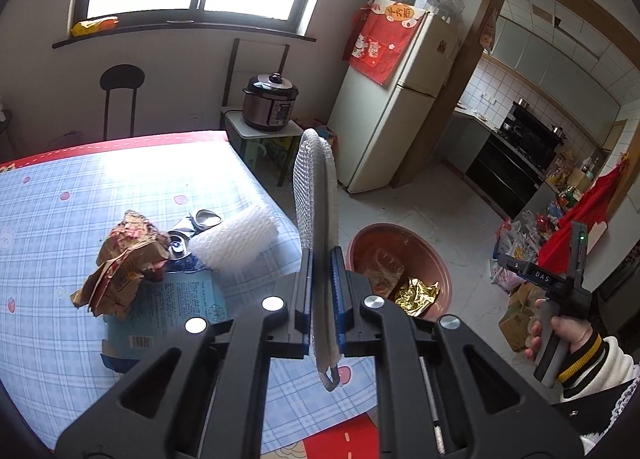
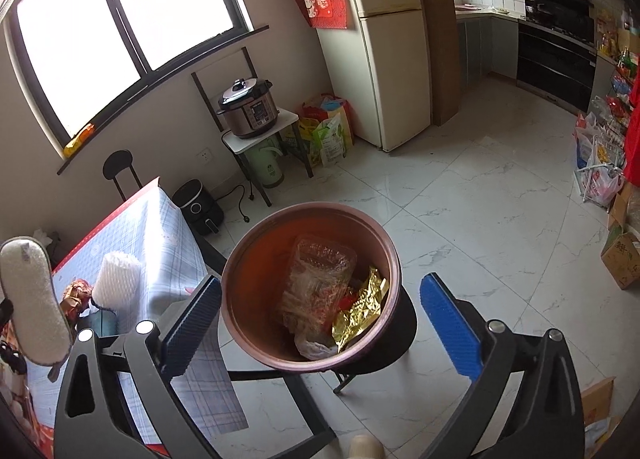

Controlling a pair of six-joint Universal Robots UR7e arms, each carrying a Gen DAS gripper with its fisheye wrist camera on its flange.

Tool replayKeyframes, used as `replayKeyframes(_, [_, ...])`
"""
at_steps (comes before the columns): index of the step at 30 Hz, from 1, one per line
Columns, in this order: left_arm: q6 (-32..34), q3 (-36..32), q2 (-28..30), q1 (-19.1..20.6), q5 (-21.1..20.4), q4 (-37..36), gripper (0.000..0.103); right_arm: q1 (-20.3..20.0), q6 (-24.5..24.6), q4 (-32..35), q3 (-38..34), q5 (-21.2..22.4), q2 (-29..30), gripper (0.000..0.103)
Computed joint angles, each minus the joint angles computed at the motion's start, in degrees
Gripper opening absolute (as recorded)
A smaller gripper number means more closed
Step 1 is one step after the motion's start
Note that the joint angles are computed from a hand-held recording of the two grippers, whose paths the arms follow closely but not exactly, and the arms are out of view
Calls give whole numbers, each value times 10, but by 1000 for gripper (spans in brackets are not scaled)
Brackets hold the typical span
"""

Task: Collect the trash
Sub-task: 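Carry the white sponge over the bucket and open the left tool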

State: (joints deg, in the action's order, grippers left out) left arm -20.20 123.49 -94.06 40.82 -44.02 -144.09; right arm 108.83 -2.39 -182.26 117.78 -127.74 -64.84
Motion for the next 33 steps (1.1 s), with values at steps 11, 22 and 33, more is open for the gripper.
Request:
replayKeyframes(11, [102, -104, 217, 61, -142, -93, 12, -30, 24, 17, 68, -37, -78, 98])
replayKeyframes(22, [144, -218, 386, 73, -180, -131, 51, -52, 13, 31, 82, -48, -112, 98])
replayKeyframes(33, [75, -93, 209, 50, -50, -127, 97, -33, 12, 25, 37, 16, -56, 98])
